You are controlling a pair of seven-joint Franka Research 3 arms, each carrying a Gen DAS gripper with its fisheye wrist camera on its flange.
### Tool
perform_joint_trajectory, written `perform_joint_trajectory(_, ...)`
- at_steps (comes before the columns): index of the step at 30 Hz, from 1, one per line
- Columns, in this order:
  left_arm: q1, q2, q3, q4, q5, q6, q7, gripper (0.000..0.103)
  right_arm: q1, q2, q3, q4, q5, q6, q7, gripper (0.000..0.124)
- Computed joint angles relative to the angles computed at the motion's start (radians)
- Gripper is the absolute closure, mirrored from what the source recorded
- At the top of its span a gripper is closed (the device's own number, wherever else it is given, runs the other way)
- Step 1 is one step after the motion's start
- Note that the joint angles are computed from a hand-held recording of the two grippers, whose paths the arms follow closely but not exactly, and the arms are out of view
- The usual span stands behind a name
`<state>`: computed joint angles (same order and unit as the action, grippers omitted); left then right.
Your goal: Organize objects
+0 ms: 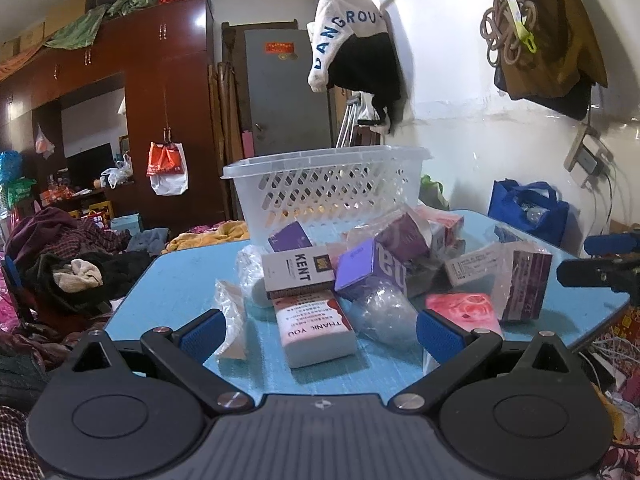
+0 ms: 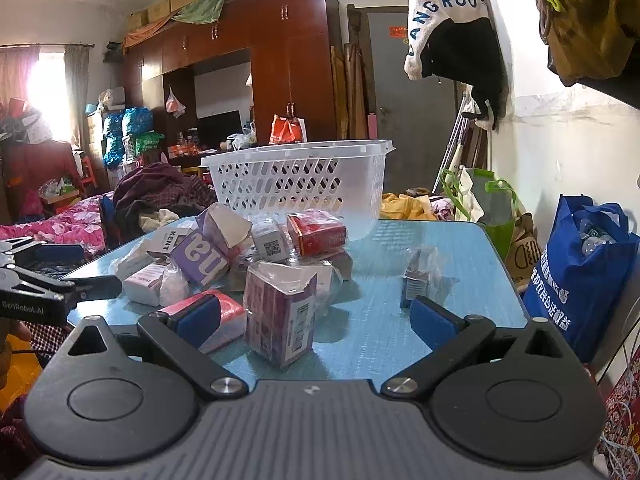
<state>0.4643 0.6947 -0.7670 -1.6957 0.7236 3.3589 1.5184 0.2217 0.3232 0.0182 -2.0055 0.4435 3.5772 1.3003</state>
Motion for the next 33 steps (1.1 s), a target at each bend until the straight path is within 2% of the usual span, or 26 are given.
perform_joint_trajectory(24,-0.018,-0.012,0.039,0.015,0.016,0.024,-0.064,0.000,0.008,0.001,-0.004,0.002,0.011,0.005,-0.017,0.021)
perform_joint_trajectory(33,-0.011,-0.003,0.034,0.026,0.047,0.019,-0.092,0.000,0.006,0.003,-0.001,0.005,0.012,0.004,-0.018,0.021)
